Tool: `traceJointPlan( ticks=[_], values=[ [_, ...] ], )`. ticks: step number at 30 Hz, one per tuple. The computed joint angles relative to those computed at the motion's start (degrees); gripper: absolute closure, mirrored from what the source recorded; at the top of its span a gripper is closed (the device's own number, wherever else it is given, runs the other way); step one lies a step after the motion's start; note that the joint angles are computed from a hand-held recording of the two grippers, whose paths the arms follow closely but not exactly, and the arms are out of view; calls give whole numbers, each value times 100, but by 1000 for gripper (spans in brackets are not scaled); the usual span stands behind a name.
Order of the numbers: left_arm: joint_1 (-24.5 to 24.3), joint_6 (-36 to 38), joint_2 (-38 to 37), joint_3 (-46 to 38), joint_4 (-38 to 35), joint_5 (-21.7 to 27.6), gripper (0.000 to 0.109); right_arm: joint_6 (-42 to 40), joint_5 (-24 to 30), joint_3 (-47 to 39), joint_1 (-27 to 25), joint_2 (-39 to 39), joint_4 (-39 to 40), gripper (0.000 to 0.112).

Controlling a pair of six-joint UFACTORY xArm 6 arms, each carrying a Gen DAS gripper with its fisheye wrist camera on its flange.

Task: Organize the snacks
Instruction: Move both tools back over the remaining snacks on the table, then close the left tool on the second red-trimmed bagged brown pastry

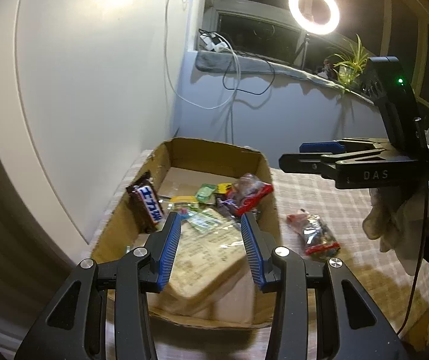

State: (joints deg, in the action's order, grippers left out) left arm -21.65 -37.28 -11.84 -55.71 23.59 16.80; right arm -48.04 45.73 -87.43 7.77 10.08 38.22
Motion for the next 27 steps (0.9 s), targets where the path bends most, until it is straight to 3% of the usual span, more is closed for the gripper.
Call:
traceJointPlan(
  ticks=[5, 9, 20, 25, 27],
  values=[
    [-205, 9, 77, -105, -25, 11, 68, 103, 31, 256, -278, -234, -182, 38],
    [-400, 73, 202, -236, -94, 22, 68, 177, -9, 496, -505, -427, -389, 25],
    [-895, 528, 796, -865, -529, 275, 68, -515, 137, 1265, -1097, -892, -227, 25],
    [-1078, 903, 1173, -1267, -1002, 465, 68, -815, 462, 1470, -1237, -931, -166, 43],
    [-1137, 1063, 1339, -1437, -1230, 544, 68, -899, 579, 1509, -1255, -914, -162, 45]
  ],
)
